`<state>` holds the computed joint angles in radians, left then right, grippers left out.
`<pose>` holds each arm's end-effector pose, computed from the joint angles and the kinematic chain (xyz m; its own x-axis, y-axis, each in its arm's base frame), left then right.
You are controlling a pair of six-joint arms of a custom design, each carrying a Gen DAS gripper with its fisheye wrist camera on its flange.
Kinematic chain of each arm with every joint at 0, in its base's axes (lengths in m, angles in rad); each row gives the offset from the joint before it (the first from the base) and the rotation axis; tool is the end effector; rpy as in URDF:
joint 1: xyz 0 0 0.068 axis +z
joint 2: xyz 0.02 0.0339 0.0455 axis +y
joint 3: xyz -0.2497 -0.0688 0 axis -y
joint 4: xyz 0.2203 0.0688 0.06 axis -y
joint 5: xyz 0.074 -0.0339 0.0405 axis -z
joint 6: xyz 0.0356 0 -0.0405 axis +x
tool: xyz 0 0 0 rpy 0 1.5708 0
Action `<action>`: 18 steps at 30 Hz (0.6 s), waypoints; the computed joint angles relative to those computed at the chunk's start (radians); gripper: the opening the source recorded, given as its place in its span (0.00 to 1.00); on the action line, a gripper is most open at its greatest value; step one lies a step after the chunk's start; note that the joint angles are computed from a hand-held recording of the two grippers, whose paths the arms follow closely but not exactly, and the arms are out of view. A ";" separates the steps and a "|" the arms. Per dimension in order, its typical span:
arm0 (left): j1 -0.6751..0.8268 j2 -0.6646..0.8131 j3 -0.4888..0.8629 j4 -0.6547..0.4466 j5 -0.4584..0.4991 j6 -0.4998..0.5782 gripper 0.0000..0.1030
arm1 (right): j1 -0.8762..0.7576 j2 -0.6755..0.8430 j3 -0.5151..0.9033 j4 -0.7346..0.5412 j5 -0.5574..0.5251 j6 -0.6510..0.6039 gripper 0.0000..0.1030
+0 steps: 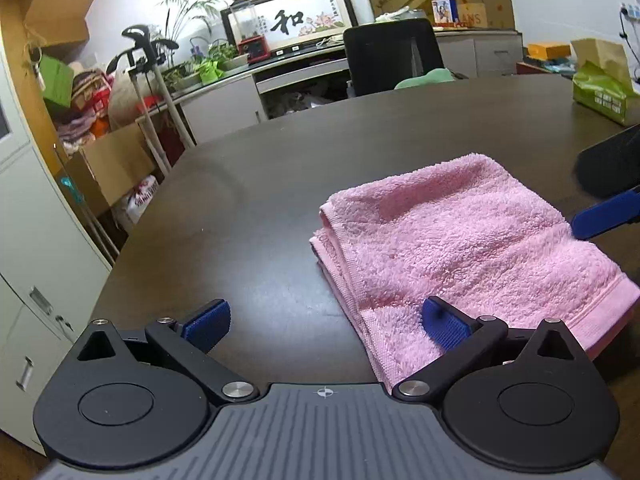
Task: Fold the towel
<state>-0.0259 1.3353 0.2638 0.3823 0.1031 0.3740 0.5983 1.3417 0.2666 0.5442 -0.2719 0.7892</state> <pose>0.2042 -0.0090 0.1221 -0.5533 0.3779 -0.7423 0.3301 0.9177 0.2210 0.1716 0.1286 0.1366 -0.8156 0.2715 -0.5109 -0.2200 0.6712 0.7079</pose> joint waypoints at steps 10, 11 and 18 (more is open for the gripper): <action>0.091 -0.041 -0.050 0.003 0.095 0.033 1.00 | 0.279 0.000 0.197 -0.399 0.460 -0.225 0.94; 0.102 -0.043 -0.051 0.002 0.107 0.032 1.00 | 0.312 0.002 0.229 -0.432 0.533 -0.263 0.94; 0.138 -0.079 -0.081 -0.010 0.142 0.034 1.00 | 0.297 0.194 0.430 -0.414 0.580 -0.447 0.94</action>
<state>0.1124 1.2559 0.1827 0.3723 0.2452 0.4083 0.8953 1.5357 0.6970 0.1297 0.3083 0.3417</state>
